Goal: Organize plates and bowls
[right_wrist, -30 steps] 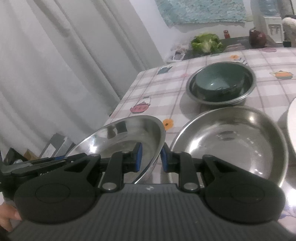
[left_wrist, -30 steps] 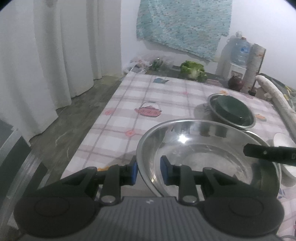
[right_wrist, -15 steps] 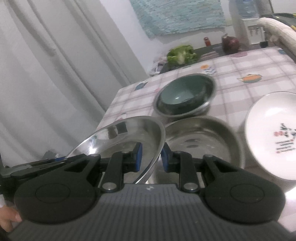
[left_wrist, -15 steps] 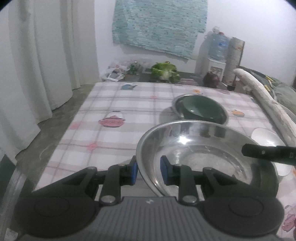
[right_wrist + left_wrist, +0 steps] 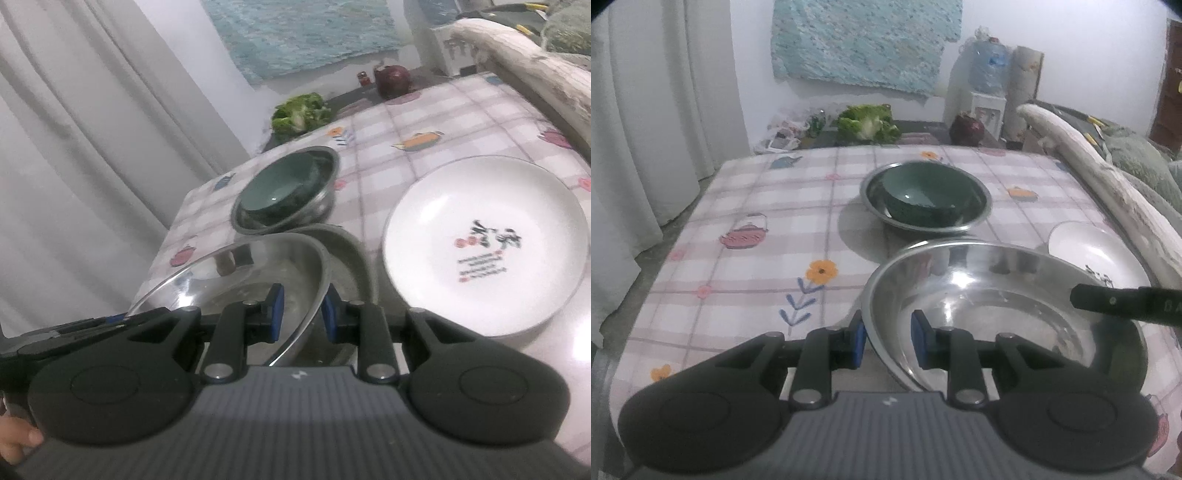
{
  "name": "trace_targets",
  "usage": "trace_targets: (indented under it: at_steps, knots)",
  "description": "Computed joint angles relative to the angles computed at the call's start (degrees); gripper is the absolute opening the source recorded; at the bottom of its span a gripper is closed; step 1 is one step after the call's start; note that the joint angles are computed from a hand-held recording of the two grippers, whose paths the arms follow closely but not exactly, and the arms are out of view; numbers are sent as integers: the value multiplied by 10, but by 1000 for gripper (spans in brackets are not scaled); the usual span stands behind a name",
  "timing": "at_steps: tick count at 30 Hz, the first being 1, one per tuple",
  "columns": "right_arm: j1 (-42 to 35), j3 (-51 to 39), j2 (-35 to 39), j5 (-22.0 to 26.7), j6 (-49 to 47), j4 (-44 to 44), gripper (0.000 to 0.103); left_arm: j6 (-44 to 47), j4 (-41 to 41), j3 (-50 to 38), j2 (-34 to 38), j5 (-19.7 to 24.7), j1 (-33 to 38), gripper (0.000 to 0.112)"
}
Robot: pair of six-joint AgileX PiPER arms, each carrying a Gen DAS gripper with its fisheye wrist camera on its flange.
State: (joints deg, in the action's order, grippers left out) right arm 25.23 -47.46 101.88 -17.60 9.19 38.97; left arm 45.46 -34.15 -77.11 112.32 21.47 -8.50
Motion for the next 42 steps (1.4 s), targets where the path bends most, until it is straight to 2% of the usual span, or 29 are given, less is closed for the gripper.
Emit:
trace_targets:
  at_steps: [13,19,24,33,40,42]
  knots:
    - [-5,11,14,-3,1,8,23,-39,46,-3,27,1,-14,26]
    - [-8,-2,27,4,-17,25,23,-36,42,-9,39,6,-12,26]
    - [-12,-11,37,9,-20,29,23,-18,31,-7,43,-8,-14,26]
    - [-10,-24,42,7,-82,89,23,-15,25,-15,47,-4,-10,27]
    - [-13,-31,46,13,-94,105,28,-7,20,-17,50,0,-6,30]
    - [-11,-32,47,14,-100,111,30,-6,20,-17,49,0,-5,35]
